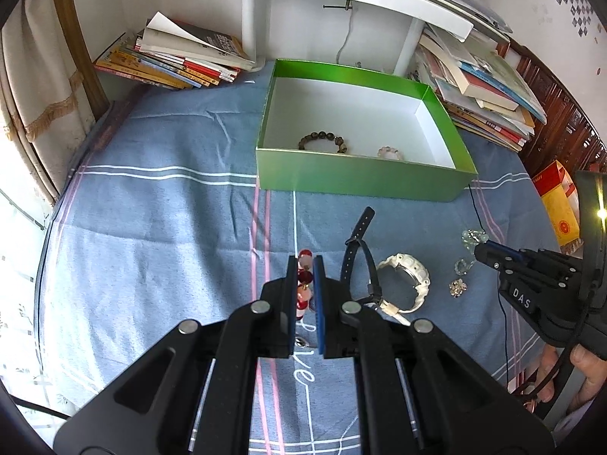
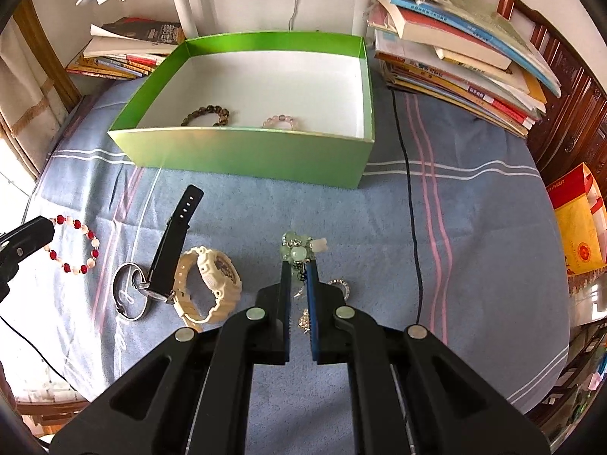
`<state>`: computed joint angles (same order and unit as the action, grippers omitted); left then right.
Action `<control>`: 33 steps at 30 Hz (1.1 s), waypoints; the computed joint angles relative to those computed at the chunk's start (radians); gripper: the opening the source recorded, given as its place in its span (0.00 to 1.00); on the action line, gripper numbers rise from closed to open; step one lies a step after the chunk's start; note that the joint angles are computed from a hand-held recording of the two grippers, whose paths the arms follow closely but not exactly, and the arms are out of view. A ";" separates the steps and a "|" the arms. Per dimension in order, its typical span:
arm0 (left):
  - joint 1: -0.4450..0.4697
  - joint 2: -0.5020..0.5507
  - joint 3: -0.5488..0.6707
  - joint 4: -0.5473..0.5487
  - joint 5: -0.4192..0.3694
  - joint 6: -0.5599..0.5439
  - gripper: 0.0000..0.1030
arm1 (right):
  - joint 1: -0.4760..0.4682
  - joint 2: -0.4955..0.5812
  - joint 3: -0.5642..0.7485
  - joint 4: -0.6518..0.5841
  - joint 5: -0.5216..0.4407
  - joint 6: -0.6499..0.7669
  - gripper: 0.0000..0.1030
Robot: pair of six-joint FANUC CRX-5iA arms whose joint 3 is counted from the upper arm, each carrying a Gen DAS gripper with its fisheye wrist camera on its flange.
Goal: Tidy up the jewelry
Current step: 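Lift the keychain with the right gripper while the left gripper lifts the red-and-white bracelet, then carry the keychain and red-and-white bracelet into the green box and open both grippers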
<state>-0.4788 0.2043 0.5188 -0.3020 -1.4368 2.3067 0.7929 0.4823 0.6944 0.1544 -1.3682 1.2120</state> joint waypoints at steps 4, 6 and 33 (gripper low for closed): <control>0.002 0.002 0.006 -0.002 -0.003 -0.005 0.08 | 0.001 -0.005 0.002 0.009 0.009 -0.002 0.08; 0.001 0.006 0.011 0.000 -0.004 -0.010 0.08 | 0.002 -0.008 0.000 0.011 0.010 -0.004 0.08; -0.018 0.019 0.038 -0.023 -0.017 -0.016 0.08 | 0.006 -0.034 -0.026 0.018 0.033 -0.016 0.05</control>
